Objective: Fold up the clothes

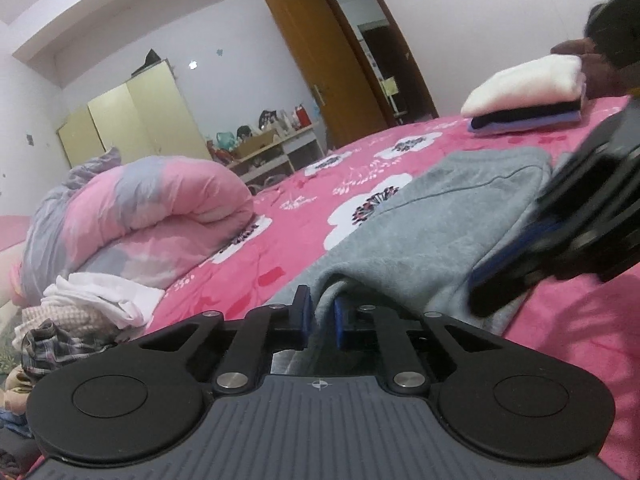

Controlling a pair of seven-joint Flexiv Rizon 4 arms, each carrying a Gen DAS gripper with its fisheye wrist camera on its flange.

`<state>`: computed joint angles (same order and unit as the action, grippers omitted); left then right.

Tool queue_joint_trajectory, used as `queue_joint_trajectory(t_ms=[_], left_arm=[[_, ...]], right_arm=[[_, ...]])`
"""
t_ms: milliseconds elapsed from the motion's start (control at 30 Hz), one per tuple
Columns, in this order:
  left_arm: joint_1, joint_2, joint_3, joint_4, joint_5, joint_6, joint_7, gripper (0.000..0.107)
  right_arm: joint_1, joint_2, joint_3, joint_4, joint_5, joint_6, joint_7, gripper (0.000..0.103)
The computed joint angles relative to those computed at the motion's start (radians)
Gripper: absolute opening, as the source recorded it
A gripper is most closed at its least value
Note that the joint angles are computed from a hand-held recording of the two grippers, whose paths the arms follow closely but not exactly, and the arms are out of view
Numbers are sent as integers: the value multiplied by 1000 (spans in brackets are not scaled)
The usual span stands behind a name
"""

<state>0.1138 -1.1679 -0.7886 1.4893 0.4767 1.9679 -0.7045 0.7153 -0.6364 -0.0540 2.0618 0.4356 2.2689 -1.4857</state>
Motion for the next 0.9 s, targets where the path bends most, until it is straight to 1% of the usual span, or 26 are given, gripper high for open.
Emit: queue_joint_trajectory(t_ms=[67,133,167,200,333,367,400,500,533,633,700,733,767,800,833,900], left_arm=[[12,-12,-18,3,17,8,2,8],[9,-13,-14,1,21,8,2,8],[8,-13,-10,2,21,12,0,8],[9,-16,-12,2,23,14,-2,7],[37,-31,-46,16,52,14,-15,7],[46,-34,-54,23,58,15,-17,7],[51,-34,-58,31,60,12,-19,6],[37,-14,-17,47,45,19,-17,6],[36,-12,-12,51,44,23,-18,6],[38,-10,0,61,46,34,-25,6],[38,-8,9,68,50,41,-32,6],[42,-9,7,71,58,44,-34,6],[50,-10,3,77,67,41,-37,6],[48,-5,11,82,67,39,-37,6],[45,0,21,87,65,38,-37,6],[0,24,99,87,51,62,-20,6]], right_arm=[[38,-34,-50,-54,41,-36,-19,9],[82,-64,-111,-103,85,-89,-32,9],[118,-77,-154,-119,115,-117,-41,9],[141,-86,-179,-126,130,-128,-43,9],[116,-77,-131,-90,83,-60,-26,9],[137,-85,-152,-105,108,-78,-42,9],[165,-96,-185,-120,135,-99,-53,9],[270,-163,-325,-201,262,-173,-53,8],[279,-173,-340,-206,263,-184,-21,8],[287,-178,-347,-194,253,-187,31,8],[262,-154,-301,-156,221,-132,57,9],[221,-140,-249,-142,189,-98,72,9],[190,-131,-214,-121,141,-64,113,9],[186,-129,-207,-128,153,-76,109,9],[210,-140,-233,-162,210,-122,75,9],[270,-178,-321,-209,272,-190,90,8]])
